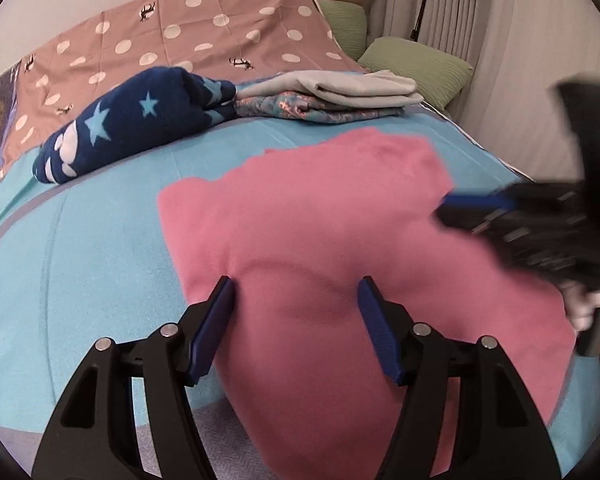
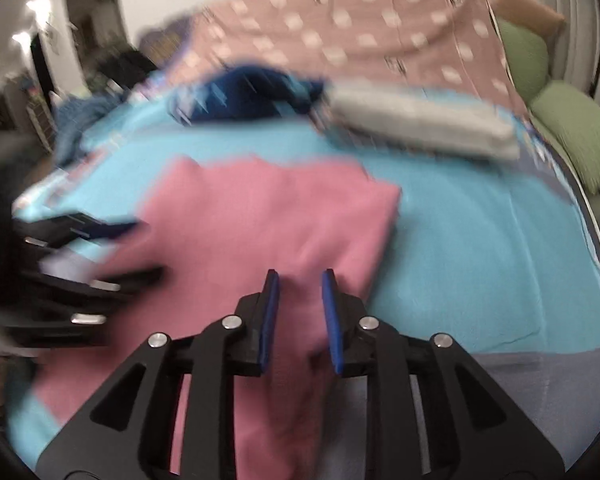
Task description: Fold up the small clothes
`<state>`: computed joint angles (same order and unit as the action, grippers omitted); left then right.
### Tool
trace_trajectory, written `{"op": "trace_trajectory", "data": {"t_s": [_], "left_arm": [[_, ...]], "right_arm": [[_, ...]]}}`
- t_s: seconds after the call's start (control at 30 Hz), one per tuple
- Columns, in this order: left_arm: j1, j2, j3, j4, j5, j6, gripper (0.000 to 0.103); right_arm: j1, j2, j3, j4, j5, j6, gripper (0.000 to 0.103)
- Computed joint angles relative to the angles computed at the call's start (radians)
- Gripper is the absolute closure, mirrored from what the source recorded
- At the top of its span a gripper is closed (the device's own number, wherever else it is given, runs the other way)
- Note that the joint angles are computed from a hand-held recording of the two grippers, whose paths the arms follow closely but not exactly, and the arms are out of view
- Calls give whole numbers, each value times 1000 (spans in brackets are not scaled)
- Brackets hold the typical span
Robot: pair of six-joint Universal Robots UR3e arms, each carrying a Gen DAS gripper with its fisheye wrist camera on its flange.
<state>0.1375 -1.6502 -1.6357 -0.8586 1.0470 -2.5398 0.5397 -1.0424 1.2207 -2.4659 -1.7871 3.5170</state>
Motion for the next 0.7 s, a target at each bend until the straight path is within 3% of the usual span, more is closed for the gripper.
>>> {"op": "trace_trajectory", "data": {"t_s": [0.1, 0.23, 0.33, 0.4, 0.57, 0.7], "left_arm": [[0, 3, -13, 17, 0, 3, 37], [24, 14, -19, 2, -35, 5, 37], [90, 66, -38, -69, -117, 15, 36], [165, 94, -26, -183, -202, 38, 33], [192, -32, 138, -444, -255, 91, 30], [142, -131, 219, -461, -259, 81, 17]], "right_arm": [[-46, -48, 103, -100, 93, 28, 81], [-25, -65, 136, -144, 61, 31, 77], [-15, -146, 216, -178, 30, 68, 47], [-22, -210, 287, -197, 7, 70, 42], [-165, -277, 435, -217, 311, 99, 37], [-227, -205, 371, -226, 454, 73, 36]]}}
